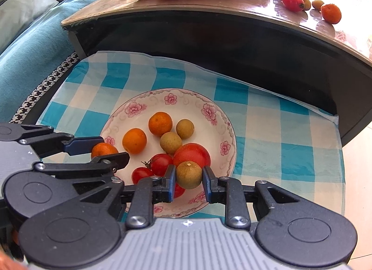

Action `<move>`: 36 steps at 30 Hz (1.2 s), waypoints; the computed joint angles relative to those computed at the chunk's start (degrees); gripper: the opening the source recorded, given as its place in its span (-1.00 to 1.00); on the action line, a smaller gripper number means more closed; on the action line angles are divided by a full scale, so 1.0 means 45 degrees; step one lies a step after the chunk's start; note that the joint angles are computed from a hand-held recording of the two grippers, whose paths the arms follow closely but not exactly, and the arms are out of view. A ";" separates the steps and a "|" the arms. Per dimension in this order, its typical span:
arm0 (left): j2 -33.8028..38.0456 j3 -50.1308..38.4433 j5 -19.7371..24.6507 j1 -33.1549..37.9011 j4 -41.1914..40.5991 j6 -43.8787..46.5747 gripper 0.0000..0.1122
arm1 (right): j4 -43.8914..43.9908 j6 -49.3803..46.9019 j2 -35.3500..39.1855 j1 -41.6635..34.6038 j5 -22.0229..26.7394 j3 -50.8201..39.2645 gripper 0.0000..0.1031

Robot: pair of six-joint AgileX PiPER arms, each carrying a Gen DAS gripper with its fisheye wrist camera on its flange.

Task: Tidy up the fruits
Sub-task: 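Carry the orange and brown fruit in both grippers over the bowl, then open the left gripper to drop the orange while the right gripper releases the brown fruit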

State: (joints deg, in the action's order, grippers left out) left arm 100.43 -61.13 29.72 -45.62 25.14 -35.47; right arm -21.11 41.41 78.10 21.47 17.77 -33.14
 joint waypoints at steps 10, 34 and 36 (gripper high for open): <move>0.0117 -0.0047 -0.0059 0.0045 0.0008 -0.0069 -0.29 | 0.0355 -0.0390 0.0251 -0.0248 -0.0487 0.0099 -0.45; 0.0260 0.0223 -0.0227 0.0167 -0.0252 0.0020 -0.28 | -0.0663 0.0870 0.0419 -0.0113 -0.0902 0.0332 -0.44; 0.0229 0.0224 -0.0211 0.0153 -0.0229 0.0016 -0.28 | -0.0952 0.1231 0.0428 -0.0020 -0.0891 0.0349 -0.44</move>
